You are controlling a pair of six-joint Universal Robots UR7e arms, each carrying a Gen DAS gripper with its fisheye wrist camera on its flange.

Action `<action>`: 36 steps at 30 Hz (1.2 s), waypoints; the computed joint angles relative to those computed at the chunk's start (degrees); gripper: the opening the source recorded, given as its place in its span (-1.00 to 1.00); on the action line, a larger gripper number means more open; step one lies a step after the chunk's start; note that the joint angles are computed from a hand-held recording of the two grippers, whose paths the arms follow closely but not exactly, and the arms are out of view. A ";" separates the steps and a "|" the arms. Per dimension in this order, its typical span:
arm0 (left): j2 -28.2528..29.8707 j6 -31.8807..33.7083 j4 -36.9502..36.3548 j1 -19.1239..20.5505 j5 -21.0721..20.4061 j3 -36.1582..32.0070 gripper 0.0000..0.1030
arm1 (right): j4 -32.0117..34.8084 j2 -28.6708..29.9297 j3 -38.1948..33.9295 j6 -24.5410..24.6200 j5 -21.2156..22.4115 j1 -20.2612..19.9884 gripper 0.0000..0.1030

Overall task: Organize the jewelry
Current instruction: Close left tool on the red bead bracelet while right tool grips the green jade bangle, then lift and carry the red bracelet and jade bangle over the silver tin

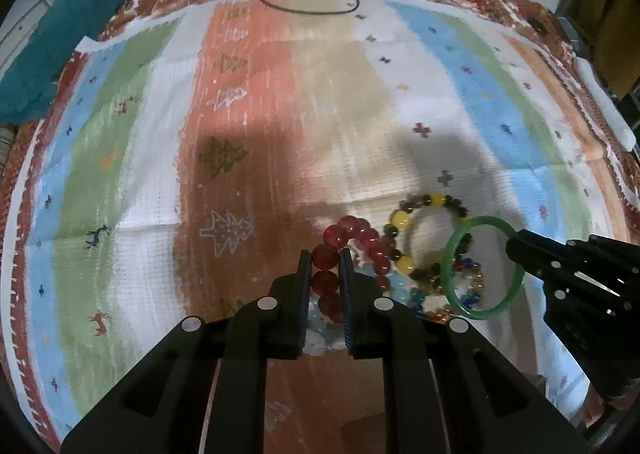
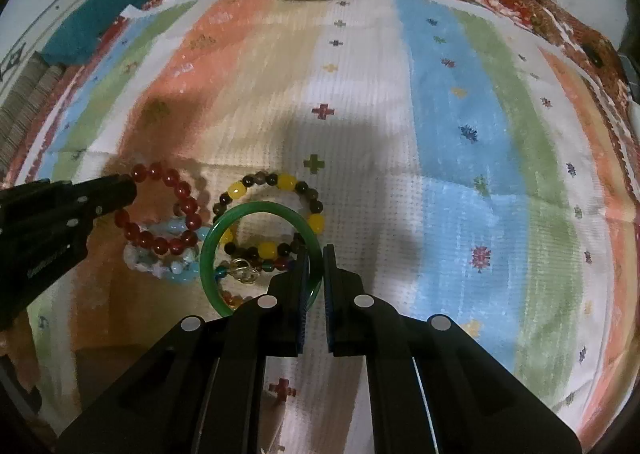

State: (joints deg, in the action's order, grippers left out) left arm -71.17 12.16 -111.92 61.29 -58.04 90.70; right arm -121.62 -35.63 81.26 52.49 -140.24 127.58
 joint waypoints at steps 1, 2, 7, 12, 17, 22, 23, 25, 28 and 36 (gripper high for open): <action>-0.52 -0.05 -0.11 -0.36 -0.02 0.29 -0.75 | -0.29 -0.17 0.14 -0.02 -0.07 0.21 -0.84; -0.82 -0.15 -0.18 -0.58 -0.03 0.43 -0.75 | -0.57 -0.19 0.19 -0.08 -0.17 0.28 -0.84; -2.52 -0.57 -0.13 -1.55 0.27 1.01 -0.75 | -2.68 -0.51 0.73 -0.56 -0.30 1.00 -0.84; -4.22 -0.70 -0.26 -2.45 0.85 1.35 -0.75 | -3.58 -0.77 0.98 -0.81 -0.82 2.07 -0.84; -5.42 -0.87 0.08 -2.86 -0.24 1.17 -0.75 | -4.10 -0.98 1.04 -0.92 -1.40 3.20 -0.84; -6.65 -1.10 0.31 -3.30 -1.50 1.38 -0.75 | -3.64 -0.97 0.77 -0.62 -1.73 3.99 -0.84; -6.98 -1.16 0.45 -3.38 -1.72 1.48 -0.75 | -3.51 -0.99 0.76 -0.46 -1.79 4.19 -0.84; -7.62 -0.99 0.51 -3.48 -2.00 1.81 -0.75 | -3.24 -0.93 0.60 -0.33 -1.84 4.46 -0.84; -8.61 -1.13 0.61 -3.74 -2.44 2.30 -0.75 | -2.76 -0.93 0.52 0.04 -2.04 4.92 -0.84; -11.60 -1.02 0.92 -4.71 -3.88 3.74 -0.75 | -2.41 -1.34 1.04 1.38 -2.46 6.16 -0.84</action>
State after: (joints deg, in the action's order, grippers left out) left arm -82.77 11.13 -111.00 56.58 -61.91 94.44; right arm -124.03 -36.96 82.30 53.87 -142.70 133.74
